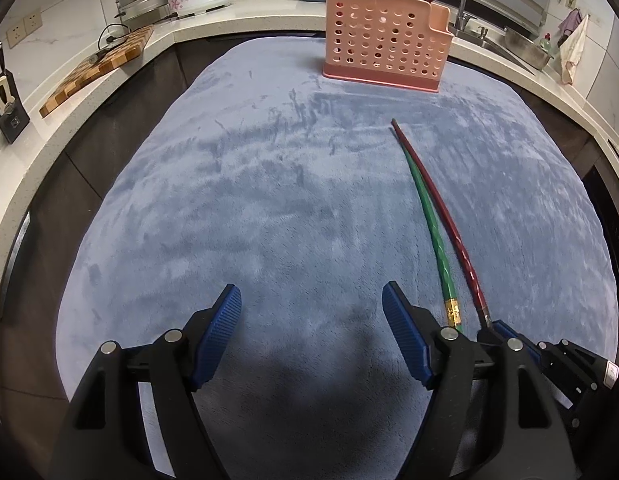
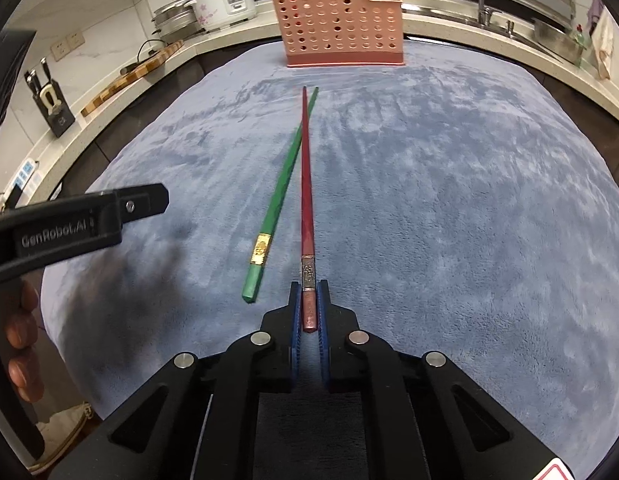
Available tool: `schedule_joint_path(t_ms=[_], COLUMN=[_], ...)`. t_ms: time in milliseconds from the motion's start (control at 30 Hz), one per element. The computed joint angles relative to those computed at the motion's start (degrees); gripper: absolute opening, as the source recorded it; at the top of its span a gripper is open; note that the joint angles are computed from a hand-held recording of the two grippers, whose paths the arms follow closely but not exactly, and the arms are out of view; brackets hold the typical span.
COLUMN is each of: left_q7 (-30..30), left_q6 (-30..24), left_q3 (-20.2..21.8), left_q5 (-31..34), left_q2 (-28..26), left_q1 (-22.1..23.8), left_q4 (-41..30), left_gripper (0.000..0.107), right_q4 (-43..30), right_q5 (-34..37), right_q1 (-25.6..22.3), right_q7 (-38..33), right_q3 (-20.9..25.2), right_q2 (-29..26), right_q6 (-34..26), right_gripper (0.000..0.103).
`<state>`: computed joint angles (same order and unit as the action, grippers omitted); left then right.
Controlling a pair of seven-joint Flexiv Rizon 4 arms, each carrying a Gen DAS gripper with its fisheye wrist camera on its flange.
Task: Organize utensils
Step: 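Grasp the red chopstick with the right tool while the left tool grasps the green chopstick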
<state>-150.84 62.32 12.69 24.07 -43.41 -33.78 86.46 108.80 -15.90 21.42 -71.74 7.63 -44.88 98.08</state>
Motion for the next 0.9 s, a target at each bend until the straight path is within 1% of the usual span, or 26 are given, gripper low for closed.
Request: schedule_joint_path(t_ms=[67, 133, 233, 400, 500, 600, 733, 900], left_q7=[0.3, 0.8, 2.1, 6.5, 8.8, 10.8, 12.0, 13.9], left_q6=[0.1, 0.4, 1.3, 4.1, 4.7, 4.4, 5.3, 5.2], left_q3=[-0.2, -0.5, -1.0, -3.3, -3.6, -3.9, -4.1, -4.5], left_q5=[0.0, 0.0, -0.2, -2.4, -4.3, -6.4, -9.1, -11.9], left_q2=[-0.1, -0.2, -0.5, -1.9, -3.1, -4.7, -5.9, -6.9], left_q1=[0.0, 0.1, 0.2, 1.3, 1.1, 1.0, 1.2, 1.4], left_q4=[-0.2, -0.4, -0.8, -2.0, -3.0, -4.4, -4.7, -4.6], left_gripper=[0.070, 0.070, 0.076, 0.077, 0.077, 0.077, 0.076, 0.069], right_q4=[0.3, 0.7, 0.6, 0.1, 0.6, 0.7, 1.0, 1.1], right_q5=[0.5, 1.7, 3.1, 3.3, 3.2, 2.9, 2.6, 2.3], right_q1=[0.3, 1.4, 1.4, -1.7, -1.2, -1.7, -2.4, -2.5], right_q7=[0.2, 1.2, 2.8, 4.5, 4.7, 4.8, 4.9, 4.9], right_q3=[-0.6, -2.2, -3.0, -0.8, -1.5, -1.1, -0.4, -0.4], right_q2=[0.1, 0.3, 0.2, -0.2, 0.0, 0.0, -0.1, 0.0], right_q6=[0.8, 2.2, 2.7, 2.3, 2.7, 2.9, 2.9, 2.9], right_gripper=[0.007, 0.007, 0.007, 0.007, 0.007, 0.007, 0.007, 0.007])
